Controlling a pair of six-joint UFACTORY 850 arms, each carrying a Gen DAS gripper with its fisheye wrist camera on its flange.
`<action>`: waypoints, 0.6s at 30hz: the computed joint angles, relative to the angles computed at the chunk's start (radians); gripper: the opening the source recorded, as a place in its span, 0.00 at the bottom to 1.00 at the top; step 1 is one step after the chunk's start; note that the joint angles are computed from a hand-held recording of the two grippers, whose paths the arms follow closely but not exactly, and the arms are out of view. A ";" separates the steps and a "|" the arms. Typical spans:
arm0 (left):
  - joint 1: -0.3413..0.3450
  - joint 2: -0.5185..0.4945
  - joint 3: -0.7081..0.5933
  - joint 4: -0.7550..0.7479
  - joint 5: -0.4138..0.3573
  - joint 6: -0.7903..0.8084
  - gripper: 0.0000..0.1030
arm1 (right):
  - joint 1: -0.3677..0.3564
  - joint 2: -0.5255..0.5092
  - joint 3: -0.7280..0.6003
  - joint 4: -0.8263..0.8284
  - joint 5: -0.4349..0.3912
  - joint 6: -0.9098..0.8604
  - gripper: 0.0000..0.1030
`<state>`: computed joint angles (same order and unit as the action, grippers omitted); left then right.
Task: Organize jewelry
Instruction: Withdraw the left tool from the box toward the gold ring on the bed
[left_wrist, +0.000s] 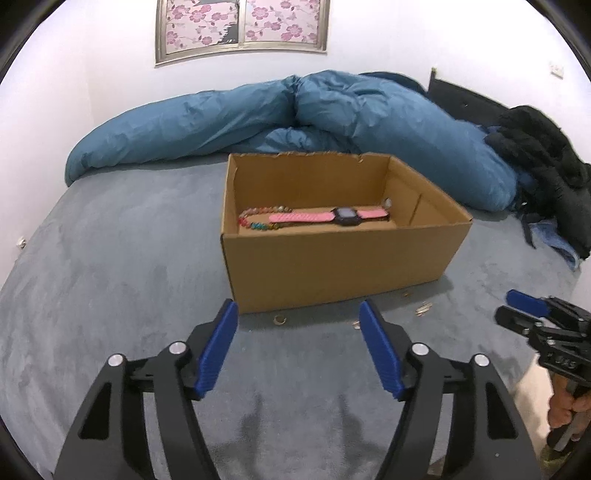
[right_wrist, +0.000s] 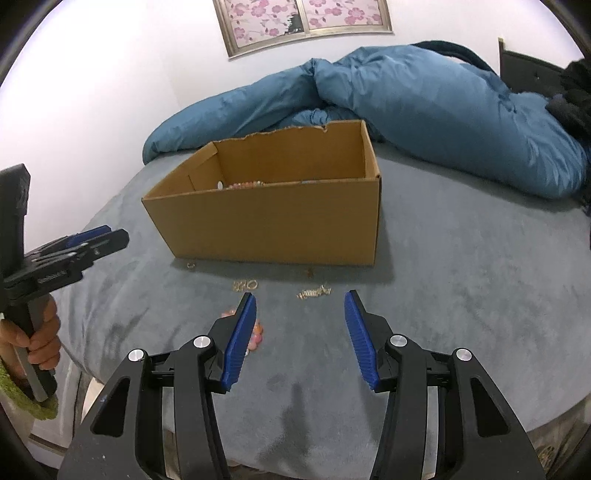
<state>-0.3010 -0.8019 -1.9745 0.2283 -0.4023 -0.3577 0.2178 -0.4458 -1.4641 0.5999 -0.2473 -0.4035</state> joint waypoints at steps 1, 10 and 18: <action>-0.002 -0.007 -0.005 0.032 -0.005 -0.027 0.66 | -0.002 -0.004 -0.002 -0.012 -0.002 0.012 0.47; -0.009 -0.047 -0.019 0.121 -0.025 -0.097 0.69 | -0.014 -0.013 0.017 0.072 0.016 -0.071 0.47; -0.006 -0.078 -0.035 0.132 -0.004 -0.085 0.69 | -0.017 -0.044 -0.004 0.144 0.008 -0.181 0.47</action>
